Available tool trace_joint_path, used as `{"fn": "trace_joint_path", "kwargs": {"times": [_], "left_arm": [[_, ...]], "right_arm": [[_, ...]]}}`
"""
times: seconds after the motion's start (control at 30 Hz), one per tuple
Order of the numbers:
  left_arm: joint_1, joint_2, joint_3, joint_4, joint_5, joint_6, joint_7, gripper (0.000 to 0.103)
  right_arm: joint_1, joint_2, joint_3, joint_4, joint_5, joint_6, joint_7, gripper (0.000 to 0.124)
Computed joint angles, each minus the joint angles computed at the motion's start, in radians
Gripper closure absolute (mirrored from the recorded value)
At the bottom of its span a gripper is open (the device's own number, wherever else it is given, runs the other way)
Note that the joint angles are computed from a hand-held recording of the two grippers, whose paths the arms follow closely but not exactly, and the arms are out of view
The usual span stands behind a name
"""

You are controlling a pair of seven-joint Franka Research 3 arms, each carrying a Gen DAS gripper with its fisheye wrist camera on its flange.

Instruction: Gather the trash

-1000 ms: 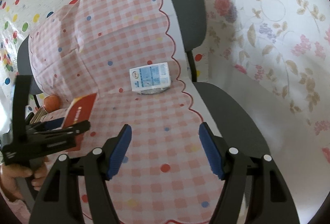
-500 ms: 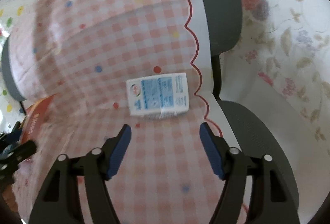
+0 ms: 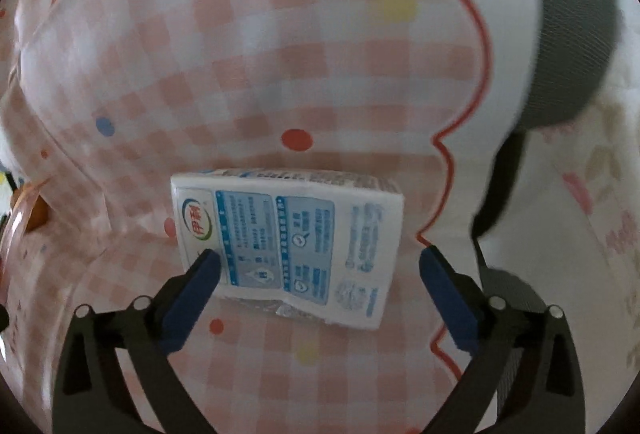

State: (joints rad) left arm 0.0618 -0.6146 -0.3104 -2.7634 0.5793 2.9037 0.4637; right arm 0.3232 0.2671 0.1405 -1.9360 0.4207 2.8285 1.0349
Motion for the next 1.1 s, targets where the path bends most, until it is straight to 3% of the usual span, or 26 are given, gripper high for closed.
{"fn": "trace_joint_path", "kwargs": {"times": [0.17, 0.27, 0.37, 0.43, 0.57, 0.6, 0.67, 0.73, 0.87, 1.0, 1.1], "left_arm": [[0.004, 0.013, -0.001, -0.003, 0.001, 0.006, -0.006, 0.019], [0.003, -0.004, -0.008, -0.009, 0.005, -0.009, -0.012, 0.019], [-0.007, -0.039, -0.005, -0.026, 0.001, -0.029, -0.020, 0.019], [-0.014, -0.075, -0.010, -0.040, 0.000, -0.056, -0.028, 0.019], [-0.051, -0.153, 0.004, -0.088, -0.019, -0.096, -0.033, 0.019], [-0.058, -0.166, 0.007, -0.098, -0.023, -0.101, -0.032, 0.019], [-0.064, -0.181, 0.024, -0.117, -0.030, -0.091, -0.022, 0.019], [-0.065, -0.192, 0.029, -0.131, -0.037, -0.087, -0.015, 0.019], [-0.062, -0.199, 0.040, -0.146, -0.052, -0.073, 0.001, 0.019], [-0.052, -0.217, 0.050, -0.164, -0.064, -0.062, 0.021, 0.019], [-0.042, -0.232, 0.051, -0.176, -0.073, -0.055, 0.032, 0.019]], "right_arm": [[-0.038, 0.019, 0.045, 0.040, 0.090, -0.051, -0.106, 0.028], [-0.071, -0.035, 0.097, -0.003, 0.246, -0.086, -0.243, 0.042], [-0.054, -0.125, 0.103, -0.086, 0.358, -0.114, -0.349, 0.058], [-0.025, -0.193, 0.098, -0.154, 0.397, -0.118, -0.401, 0.082], [0.035, -0.263, 0.068, -0.223, 0.432, -0.144, -0.442, 0.083], [0.059, -0.280, 0.068, -0.247, 0.410, -0.107, -0.438, 0.082], [0.097, -0.304, 0.059, -0.286, 0.389, -0.037, -0.446, 0.070], [0.124, -0.305, 0.044, -0.287, 0.399, -0.028, -0.462, 0.061], [0.150, -0.258, 0.036, -0.242, 0.381, -0.025, -0.415, 0.061], [0.147, -0.227, 0.038, -0.196, 0.466, -0.041, -0.464, 0.061], [0.149, -0.216, 0.045, -0.167, 0.452, -0.056, -0.456, 0.063]]}}
